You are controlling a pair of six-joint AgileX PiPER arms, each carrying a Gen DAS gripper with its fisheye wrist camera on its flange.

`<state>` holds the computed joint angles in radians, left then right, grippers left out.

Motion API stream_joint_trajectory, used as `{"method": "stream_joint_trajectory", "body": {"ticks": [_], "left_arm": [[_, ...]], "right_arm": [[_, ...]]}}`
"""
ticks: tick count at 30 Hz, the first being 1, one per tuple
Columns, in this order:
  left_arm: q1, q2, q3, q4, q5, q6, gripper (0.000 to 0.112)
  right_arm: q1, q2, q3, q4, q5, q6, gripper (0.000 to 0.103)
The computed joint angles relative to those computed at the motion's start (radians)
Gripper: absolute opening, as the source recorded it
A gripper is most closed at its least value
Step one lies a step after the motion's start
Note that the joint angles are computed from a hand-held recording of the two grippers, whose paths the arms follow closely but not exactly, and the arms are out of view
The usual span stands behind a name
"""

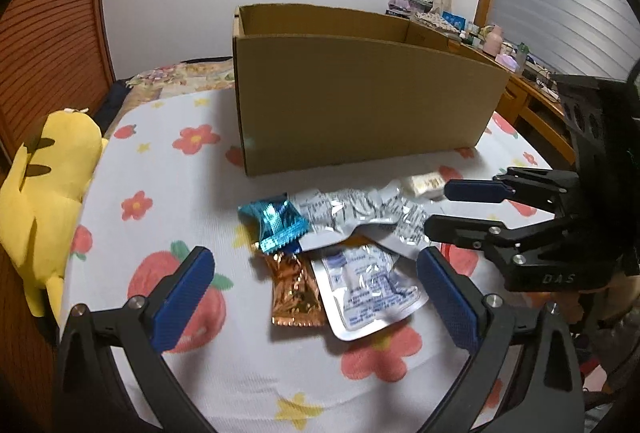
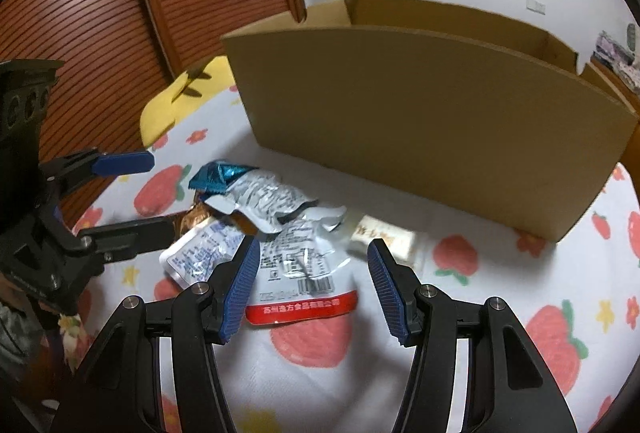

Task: Organize snacks
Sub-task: 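Move both tools back toward the remaining foil snack packets, then grasp the clear foil pouch with the left tool while the right tool grasps the white chicken-feet pouch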

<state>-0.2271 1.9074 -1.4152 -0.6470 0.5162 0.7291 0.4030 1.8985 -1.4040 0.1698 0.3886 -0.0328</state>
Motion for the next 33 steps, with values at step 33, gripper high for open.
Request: {"method": "stream_joint_trajectory", "body": {"ticks": [33], "left_arm": [[-0.004,0.014,0.03,-0.023,0.004,0.025,0.089]], "right_arm": [[0.053,0.154,-0.195,-0.178,0.138,0.086,0.056]]}}
